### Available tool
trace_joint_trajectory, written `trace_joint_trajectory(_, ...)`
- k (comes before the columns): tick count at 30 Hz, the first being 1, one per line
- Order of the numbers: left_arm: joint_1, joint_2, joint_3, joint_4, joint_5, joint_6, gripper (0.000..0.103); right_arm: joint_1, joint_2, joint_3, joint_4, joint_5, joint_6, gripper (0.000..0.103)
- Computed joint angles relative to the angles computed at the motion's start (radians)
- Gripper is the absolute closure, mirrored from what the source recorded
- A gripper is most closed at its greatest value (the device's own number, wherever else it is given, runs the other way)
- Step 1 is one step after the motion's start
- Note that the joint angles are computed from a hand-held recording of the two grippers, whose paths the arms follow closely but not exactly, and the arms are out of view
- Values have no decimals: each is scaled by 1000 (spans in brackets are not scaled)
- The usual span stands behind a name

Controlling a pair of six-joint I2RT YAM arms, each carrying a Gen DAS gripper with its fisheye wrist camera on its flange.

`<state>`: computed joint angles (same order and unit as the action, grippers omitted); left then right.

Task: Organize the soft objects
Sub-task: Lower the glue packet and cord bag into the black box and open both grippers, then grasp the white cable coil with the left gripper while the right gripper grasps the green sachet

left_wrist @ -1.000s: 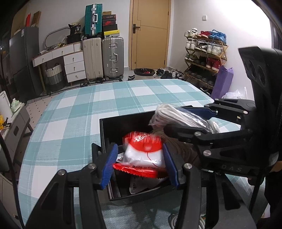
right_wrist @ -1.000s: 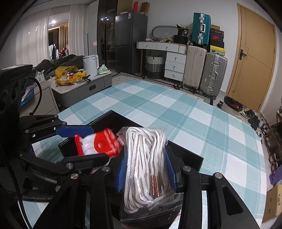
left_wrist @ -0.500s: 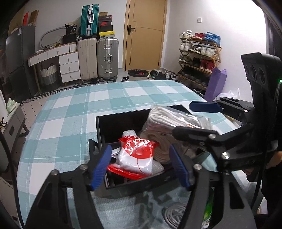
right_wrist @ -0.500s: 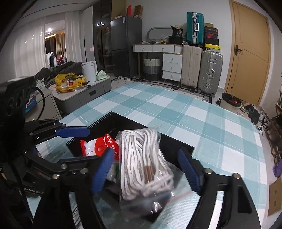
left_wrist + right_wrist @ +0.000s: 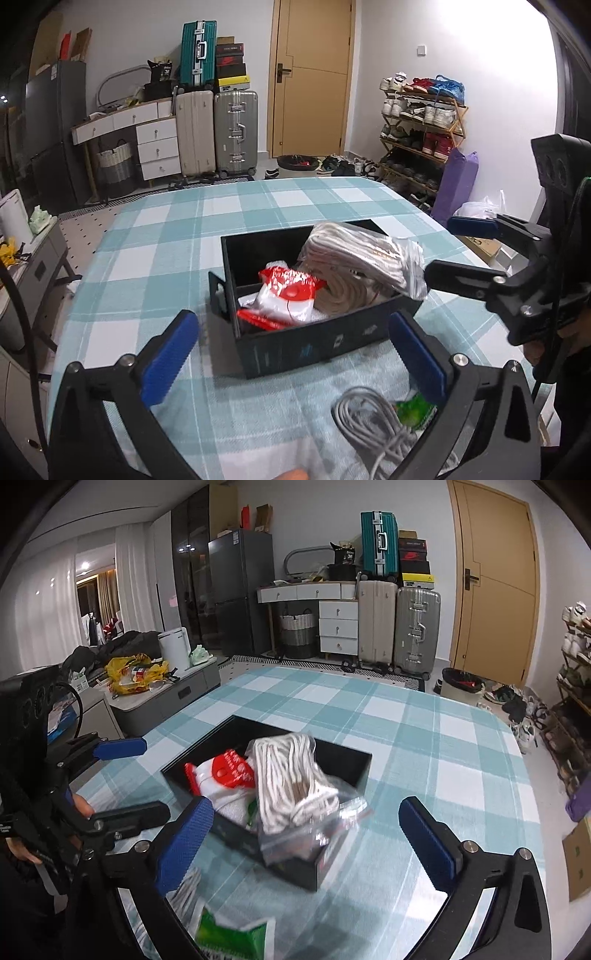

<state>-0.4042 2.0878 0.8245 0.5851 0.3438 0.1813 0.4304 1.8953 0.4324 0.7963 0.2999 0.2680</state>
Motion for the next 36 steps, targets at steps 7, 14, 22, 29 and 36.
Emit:
trace_joint_trajectory(7,-12,-29,-97,77,-38,0,0,84,-50,-88,-15,68,73,1)
trace_joint_trajectory(14,-26,-44,-169,143,-62,0,0,158,-52,-160,17,111,152,1)
trace_joint_trajectory(22,-33,-46,-227,196,-66,-4,0,198,28,-172,87,118,175,1)
trace_joint_trajectory(29,-36,-35,-250,192,-53,7,0,162,102,-174,142,68,189,1)
trace_joint_trajectory(36,-51,-28,-260,159,-26,9,0,153,137,-147,118,47,187,1)
